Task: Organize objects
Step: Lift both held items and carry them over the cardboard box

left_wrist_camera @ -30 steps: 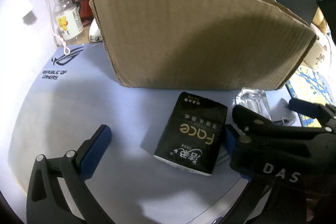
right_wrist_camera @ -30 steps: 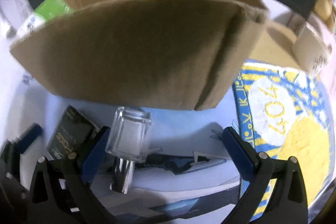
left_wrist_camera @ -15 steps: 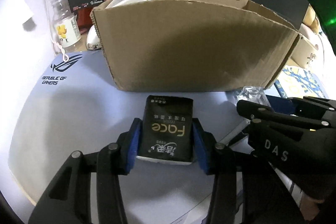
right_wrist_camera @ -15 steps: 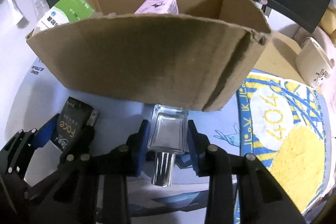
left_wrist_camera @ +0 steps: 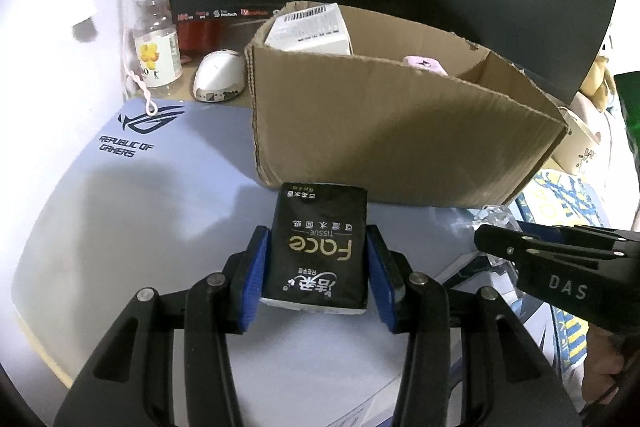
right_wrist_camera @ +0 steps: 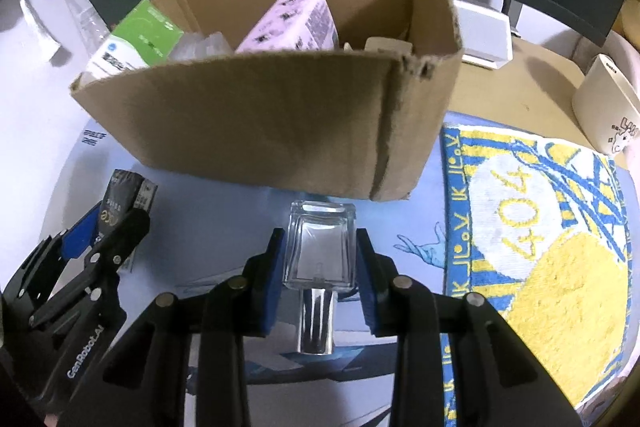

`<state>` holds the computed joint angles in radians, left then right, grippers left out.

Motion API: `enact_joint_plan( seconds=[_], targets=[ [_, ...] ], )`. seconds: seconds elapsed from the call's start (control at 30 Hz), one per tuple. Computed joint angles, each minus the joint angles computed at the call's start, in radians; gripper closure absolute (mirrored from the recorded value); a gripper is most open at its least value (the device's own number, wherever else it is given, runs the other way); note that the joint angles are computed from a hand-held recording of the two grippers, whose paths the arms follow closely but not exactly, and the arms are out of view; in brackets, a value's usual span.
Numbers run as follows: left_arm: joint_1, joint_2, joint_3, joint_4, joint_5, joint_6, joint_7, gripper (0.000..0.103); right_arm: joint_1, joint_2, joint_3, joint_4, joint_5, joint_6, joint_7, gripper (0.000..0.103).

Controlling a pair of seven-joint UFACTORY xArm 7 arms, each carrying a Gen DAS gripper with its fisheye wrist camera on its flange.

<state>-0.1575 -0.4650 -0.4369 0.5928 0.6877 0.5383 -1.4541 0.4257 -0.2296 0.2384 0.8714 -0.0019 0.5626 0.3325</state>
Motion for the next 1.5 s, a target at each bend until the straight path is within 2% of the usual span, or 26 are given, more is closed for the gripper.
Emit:
enact_joint_plan(
  seconds=[0.13, 0.23, 0.33, 0.37, 0.5, 0.63, 0.8, 1.03, 1.5],
  targets=[
    [0.006, -0.008, 0.004, -0.006, 0.007, -0.005, -0.001, 0.058, 0.008, -0.035, -0.004, -0.017, 0.011, -0.011, -0.016, 0.068],
    [0.012, -0.02, 0.016, -0.019, 0.007, -0.029, 0.006, 0.058, 0.013, -0.059, -0.03, -0.038, 0.053, -0.022, -0.07, 0.068],
    [0.021, -0.045, 0.009, -0.028, 0.003, -0.053, 0.011, 0.058, 0.014, -0.07, -0.017, -0.062, 0.061, -0.042, -0.057, 0.068],
    [0.027, -0.052, 0.0, -0.026, 0.004, -0.048, 0.012, 0.058, 0.009, -0.04, -0.028, -0.023, 0.064, -0.033, -0.073, 0.069],
    [0.039, -0.072, -0.026, -0.012, 0.003, -0.005, 0.014, 0.058, -0.004, -0.026, -0.02, -0.006, 0.061, -0.039, -0.065, 0.069],
    [0.043, -0.101, -0.037, -0.014, -0.002, 0.022, 0.014, 0.058, 0.009, -0.069, -0.062, -0.056, 0.135, -0.053, -0.131, 0.069],
    [0.048, -0.121, -0.042, -0.01, -0.003, 0.05, 0.013, 0.058, 0.006, -0.089, -0.054, -0.059, 0.149, -0.044, -0.146, 0.069],
    [0.062, -0.154, -0.066, 0.012, 0.01, 0.087, 0.023, 0.058, 0.024, -0.133, -0.078, -0.065, 0.217, -0.052, -0.206, 0.069],
    [0.081, -0.159, -0.082, 0.092, 0.048, 0.138, 0.045, 0.058, 0.006, -0.157, -0.06, -0.023, 0.194, -0.058, -0.206, 0.069]
  ],
)
